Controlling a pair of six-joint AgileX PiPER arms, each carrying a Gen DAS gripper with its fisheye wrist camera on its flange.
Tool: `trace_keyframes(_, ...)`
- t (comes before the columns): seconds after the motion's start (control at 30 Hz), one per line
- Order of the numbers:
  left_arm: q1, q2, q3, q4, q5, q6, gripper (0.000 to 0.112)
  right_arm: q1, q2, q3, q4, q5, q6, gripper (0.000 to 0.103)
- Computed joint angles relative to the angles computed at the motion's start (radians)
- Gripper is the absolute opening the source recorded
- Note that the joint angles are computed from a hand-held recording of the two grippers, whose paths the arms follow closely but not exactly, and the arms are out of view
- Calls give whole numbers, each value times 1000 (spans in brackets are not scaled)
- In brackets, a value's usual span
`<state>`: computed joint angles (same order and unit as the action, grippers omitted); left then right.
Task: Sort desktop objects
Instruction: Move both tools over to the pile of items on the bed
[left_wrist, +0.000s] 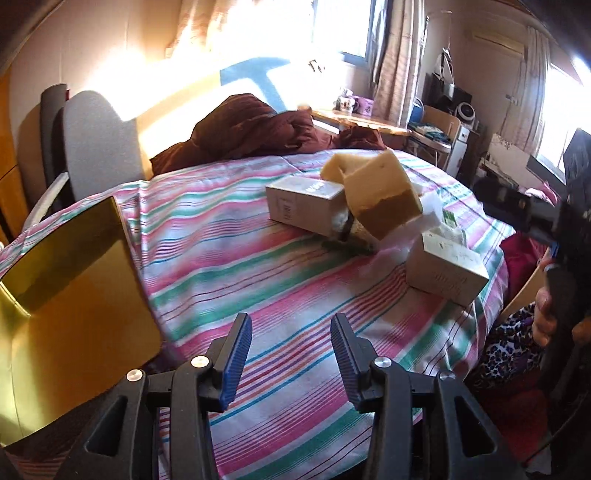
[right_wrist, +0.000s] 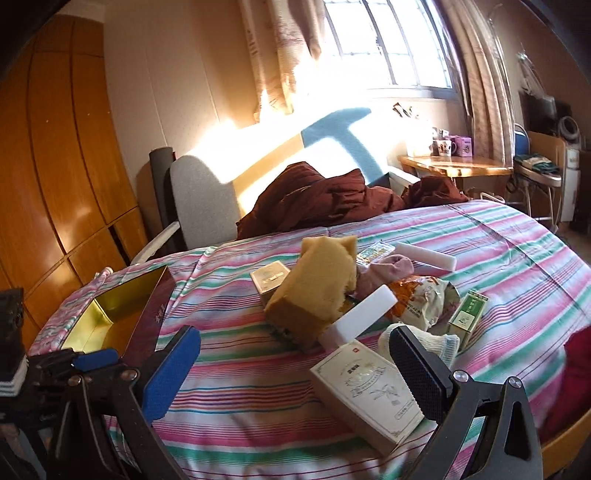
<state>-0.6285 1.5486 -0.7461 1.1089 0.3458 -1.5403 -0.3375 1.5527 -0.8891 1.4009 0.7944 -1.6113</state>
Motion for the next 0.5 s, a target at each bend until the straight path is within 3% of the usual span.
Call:
trace_keyframes(0.17,24,70,-1,-48,-85,80,45,-19,125,-192,-103,154,176,103)
trace_keyframes(0.33,78,109,4,-202,-160,229,45,75,237,-362,-173,113,348,103)
trace_keyframes(0.5,93,116,23,-73,-204,100,49,162,316,-487,-282,6,502,103)
